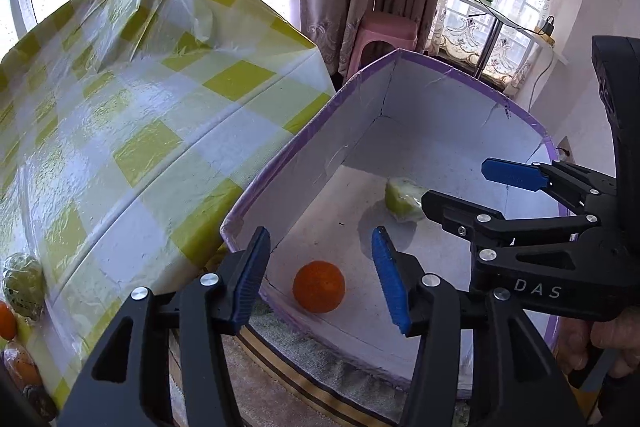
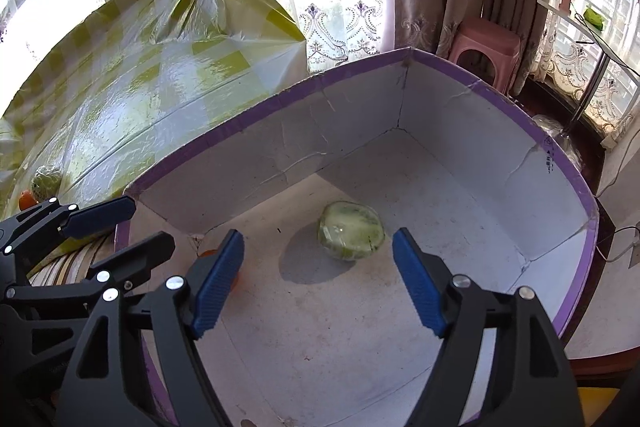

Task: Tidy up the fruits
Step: 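Carry both fruits into the purple-rimmed white box and open both tools, then move both open tools back from the box toward the fruits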

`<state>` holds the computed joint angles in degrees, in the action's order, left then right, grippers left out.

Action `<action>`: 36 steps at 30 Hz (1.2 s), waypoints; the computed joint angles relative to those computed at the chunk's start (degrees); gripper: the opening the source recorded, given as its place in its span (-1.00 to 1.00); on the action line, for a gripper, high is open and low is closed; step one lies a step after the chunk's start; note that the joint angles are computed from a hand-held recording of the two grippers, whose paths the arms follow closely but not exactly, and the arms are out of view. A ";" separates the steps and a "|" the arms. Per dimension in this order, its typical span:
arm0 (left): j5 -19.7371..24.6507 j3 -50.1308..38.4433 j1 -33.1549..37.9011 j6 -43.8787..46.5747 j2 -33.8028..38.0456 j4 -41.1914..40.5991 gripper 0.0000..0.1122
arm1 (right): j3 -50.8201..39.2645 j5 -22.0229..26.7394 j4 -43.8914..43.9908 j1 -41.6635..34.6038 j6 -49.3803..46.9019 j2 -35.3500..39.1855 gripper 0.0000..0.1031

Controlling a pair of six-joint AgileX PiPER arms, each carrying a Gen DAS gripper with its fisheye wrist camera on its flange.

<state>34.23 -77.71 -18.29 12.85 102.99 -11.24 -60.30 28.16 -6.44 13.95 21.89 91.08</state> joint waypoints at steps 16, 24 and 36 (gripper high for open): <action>-6.26 9.04 2.10 -10.30 -10.26 8.30 0.56 | -1.16 4.55 -29.50 8.33 26.91 -3.55 0.96; -6.33 16.40 4.31 -27.99 -19.06 23.96 0.56 | -3.09 9.49 -41.63 16.30 39.88 -3.77 0.96; -9.09 29.36 18.46 -12.39 -34.31 13.13 0.57 | -4.14 0.36 -30.22 22.61 32.33 -3.10 0.97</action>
<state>25.14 -48.36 0.16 0.45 68.68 1.90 -64.43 28.52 -36.65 36.56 54.22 87.99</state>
